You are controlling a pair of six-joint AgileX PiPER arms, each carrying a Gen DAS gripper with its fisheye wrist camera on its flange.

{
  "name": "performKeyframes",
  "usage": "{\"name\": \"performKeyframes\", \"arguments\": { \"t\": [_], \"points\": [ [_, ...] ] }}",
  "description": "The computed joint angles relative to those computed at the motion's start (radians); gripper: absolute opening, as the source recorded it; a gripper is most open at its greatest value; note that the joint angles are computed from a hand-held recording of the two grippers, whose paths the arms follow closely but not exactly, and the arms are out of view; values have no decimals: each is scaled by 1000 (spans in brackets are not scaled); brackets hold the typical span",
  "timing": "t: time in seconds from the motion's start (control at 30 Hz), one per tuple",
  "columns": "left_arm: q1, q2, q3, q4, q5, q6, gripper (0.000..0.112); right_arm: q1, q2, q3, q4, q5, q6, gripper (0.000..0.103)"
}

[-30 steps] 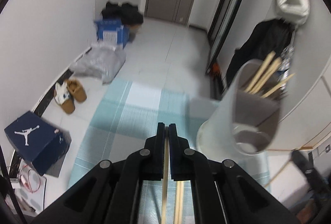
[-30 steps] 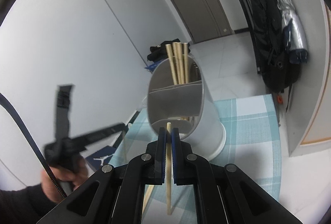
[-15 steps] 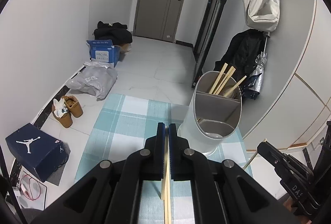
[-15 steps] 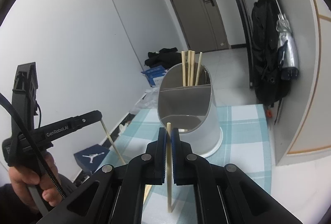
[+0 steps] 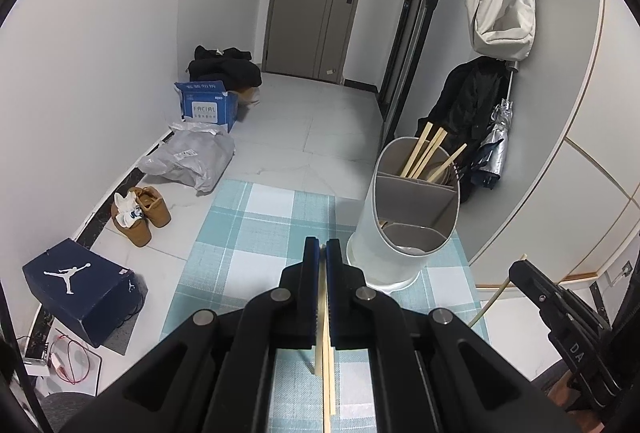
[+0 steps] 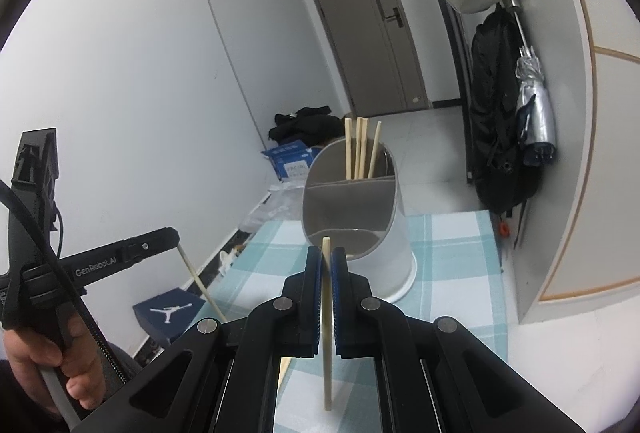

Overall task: Organize utensils
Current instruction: 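Close the left tool on a chopstick while the right tool carries its chopstick toward the holder, then carry both held chopsticks up over the white holder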

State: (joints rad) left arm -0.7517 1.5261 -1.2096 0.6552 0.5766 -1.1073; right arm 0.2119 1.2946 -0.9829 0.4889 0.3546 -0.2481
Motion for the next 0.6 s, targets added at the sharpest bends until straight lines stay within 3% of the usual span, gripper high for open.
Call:
{"name": "performKeyframes", "arguments": {
  "t": [0.23,0.6],
  "points": [
    [10,-28,3,-36,-16,46,0,21,-11,-17,-89,4,89,4],
    [30,-44,-64,-149,-21,185,0,29,14,-130,-104,57,88,4]
  ]
}}
